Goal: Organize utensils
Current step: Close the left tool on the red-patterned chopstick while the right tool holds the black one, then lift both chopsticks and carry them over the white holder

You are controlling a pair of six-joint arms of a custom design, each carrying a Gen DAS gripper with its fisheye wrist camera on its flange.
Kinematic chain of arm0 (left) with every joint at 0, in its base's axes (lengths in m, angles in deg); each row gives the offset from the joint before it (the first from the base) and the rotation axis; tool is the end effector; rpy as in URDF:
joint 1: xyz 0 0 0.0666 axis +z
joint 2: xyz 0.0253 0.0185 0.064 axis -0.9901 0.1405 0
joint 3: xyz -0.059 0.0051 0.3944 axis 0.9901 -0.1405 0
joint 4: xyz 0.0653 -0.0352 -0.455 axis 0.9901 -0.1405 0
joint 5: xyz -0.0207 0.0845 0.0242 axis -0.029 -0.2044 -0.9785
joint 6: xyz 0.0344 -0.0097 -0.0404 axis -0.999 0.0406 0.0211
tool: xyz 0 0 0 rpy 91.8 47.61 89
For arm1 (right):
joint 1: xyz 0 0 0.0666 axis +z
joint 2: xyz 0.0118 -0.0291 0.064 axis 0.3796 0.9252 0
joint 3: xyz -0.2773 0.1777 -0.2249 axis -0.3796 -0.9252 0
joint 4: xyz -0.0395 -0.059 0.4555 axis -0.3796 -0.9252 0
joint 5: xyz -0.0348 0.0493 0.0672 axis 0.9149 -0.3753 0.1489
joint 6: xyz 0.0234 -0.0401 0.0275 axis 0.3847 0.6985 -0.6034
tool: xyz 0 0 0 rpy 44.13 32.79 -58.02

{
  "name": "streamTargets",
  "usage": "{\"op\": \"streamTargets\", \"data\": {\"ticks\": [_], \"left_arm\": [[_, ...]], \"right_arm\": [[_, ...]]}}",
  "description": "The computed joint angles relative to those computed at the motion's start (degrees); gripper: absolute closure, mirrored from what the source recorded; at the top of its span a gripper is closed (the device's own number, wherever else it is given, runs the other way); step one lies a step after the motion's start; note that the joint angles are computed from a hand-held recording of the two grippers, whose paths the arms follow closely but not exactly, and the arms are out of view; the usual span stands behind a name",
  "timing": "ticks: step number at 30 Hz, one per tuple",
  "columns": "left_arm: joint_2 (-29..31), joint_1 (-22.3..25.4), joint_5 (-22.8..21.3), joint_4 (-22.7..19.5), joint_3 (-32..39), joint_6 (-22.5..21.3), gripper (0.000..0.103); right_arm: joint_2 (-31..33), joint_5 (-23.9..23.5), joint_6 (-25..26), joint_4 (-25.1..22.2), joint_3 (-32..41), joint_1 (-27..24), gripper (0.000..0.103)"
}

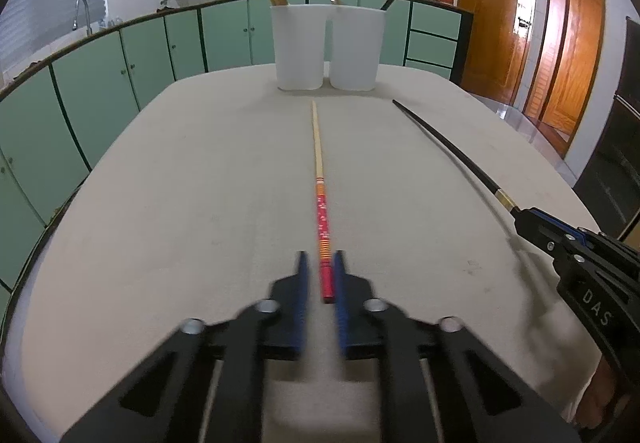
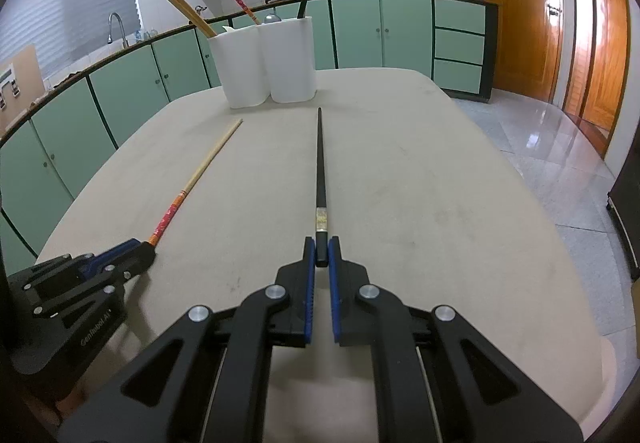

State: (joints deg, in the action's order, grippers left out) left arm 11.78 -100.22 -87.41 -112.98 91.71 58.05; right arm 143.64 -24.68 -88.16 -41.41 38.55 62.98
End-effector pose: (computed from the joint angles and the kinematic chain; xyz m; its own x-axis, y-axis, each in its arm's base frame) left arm 0.5893 -0.1932 0.3350 -0.6878 0.1573 -0.7087 0.2297 0.9732 -0.0068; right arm 0.5144 0.4195 0.3204 -0.6569 0.0988 -0.7475 0.0397 0.9945 0.0965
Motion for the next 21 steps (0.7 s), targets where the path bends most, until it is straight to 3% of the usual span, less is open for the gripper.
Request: {"op": "streamTargets", "data": {"ticks": [7,21], "left_arm": [[-0.5,0.5,0.8,-1.1,0.5,0.1,0.098],[-5.4,1.5,0.8,-0.1,2.2,-3.6,0.098]], "right_arm": [[-0.3,0.8,0.6,-0.3,0.3,0.1,0.097],[-3.0,4.7,7.9,2.9,1.6,0.3,0.097]]}}
